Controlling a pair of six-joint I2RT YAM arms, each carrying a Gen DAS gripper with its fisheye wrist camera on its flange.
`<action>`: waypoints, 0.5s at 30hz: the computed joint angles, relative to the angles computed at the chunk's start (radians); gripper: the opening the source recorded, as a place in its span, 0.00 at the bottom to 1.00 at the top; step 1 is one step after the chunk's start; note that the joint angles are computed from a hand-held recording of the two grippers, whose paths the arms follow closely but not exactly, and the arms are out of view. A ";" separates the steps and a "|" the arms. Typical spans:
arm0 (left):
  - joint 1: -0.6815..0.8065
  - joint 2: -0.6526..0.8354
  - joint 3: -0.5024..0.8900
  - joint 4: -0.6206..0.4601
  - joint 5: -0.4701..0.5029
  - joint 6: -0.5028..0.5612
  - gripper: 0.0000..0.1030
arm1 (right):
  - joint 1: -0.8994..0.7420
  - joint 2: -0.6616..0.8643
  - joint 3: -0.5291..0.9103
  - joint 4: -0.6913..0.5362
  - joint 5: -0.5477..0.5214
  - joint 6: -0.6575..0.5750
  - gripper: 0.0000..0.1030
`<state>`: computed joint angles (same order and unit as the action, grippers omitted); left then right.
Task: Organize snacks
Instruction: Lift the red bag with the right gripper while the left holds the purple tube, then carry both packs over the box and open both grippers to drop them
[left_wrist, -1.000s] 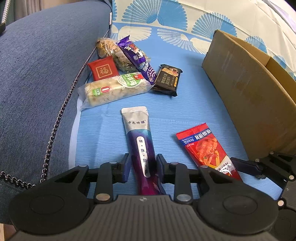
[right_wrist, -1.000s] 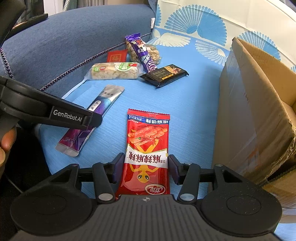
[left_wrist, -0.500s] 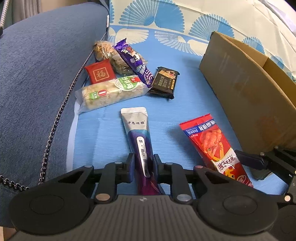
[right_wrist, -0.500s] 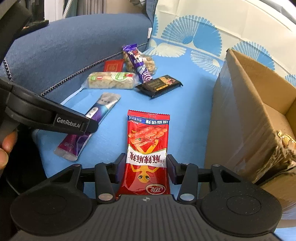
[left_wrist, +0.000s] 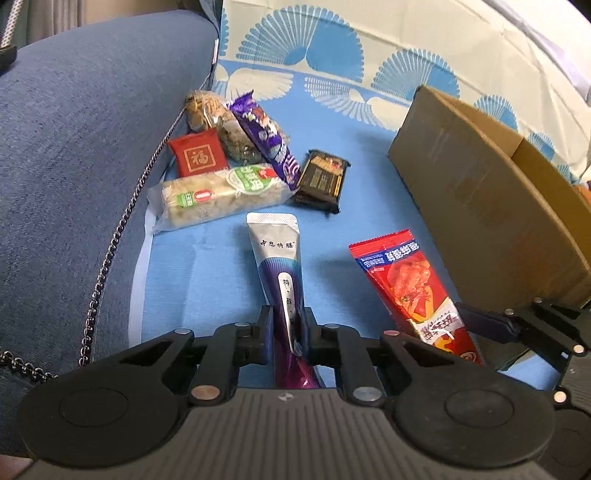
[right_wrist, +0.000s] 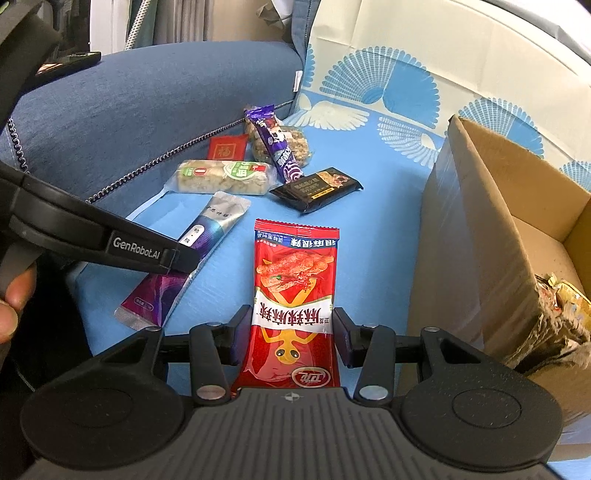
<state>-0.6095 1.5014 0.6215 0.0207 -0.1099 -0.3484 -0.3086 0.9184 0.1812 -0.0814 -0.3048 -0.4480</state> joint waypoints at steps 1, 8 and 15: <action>0.007 -0.012 -0.012 0.016 0.012 -0.003 0.15 | 0.002 -0.003 0.001 0.000 0.001 0.004 0.46; 0.066 -0.110 -0.105 0.140 0.107 -0.040 0.15 | -0.006 -0.026 0.017 -0.012 -0.011 0.048 0.46; 0.074 -0.150 -0.131 0.174 0.088 -0.072 0.15 | 0.009 -0.105 0.071 -0.065 -0.024 0.112 0.46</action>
<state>-0.5354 1.3518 0.4908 0.1942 -0.0219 -0.4206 -0.2996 0.8134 0.2524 -0.1462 -0.3287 -0.3355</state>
